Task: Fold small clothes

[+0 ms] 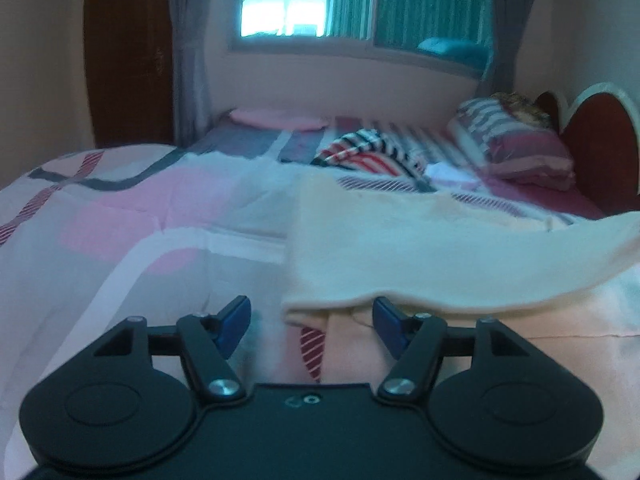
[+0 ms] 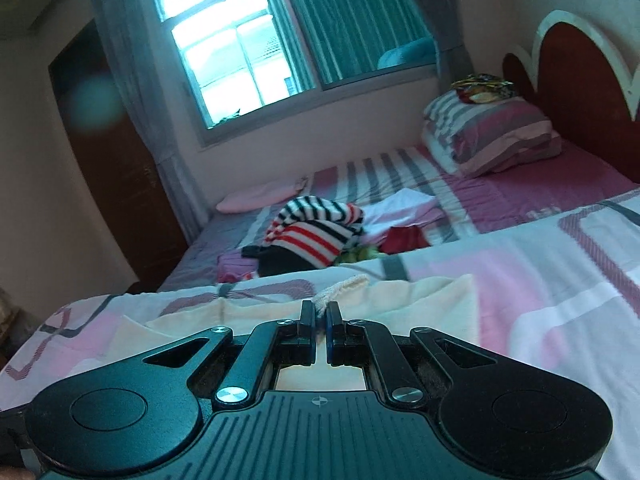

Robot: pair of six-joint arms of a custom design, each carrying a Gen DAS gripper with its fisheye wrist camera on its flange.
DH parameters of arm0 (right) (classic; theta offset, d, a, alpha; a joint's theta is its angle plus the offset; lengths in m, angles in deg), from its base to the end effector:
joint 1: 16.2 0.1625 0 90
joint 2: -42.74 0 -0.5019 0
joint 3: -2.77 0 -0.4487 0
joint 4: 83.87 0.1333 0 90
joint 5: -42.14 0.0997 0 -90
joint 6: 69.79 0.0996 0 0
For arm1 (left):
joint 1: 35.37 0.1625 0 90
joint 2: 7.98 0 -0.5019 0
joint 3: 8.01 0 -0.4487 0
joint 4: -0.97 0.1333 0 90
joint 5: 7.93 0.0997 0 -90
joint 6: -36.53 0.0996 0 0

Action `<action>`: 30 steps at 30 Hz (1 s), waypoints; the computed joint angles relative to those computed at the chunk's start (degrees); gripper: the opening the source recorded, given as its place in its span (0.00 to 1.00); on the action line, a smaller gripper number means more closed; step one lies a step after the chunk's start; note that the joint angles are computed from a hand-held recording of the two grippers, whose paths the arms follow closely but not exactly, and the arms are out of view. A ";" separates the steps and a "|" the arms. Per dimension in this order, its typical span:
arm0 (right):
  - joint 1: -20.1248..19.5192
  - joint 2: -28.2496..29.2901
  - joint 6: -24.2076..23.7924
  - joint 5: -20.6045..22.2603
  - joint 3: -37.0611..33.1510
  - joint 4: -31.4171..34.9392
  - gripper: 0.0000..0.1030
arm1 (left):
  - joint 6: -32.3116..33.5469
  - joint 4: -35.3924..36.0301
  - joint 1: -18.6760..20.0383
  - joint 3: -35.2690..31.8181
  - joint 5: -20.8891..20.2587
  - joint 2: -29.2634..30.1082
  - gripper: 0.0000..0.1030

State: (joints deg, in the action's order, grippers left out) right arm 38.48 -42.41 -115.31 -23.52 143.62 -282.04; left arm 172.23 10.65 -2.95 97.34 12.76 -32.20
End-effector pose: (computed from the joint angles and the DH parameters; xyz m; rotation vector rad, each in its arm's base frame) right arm -0.1052 -0.4500 0.3157 0.4944 -2.5046 1.3075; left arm -0.2388 -0.4200 -0.1087 0.2551 2.1022 -1.1272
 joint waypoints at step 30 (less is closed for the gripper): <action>-8.28 -3.67 -2.27 -2.02 1.56 2.62 0.04 | -1.08 4.87 0.98 -0.64 2.55 0.58 0.53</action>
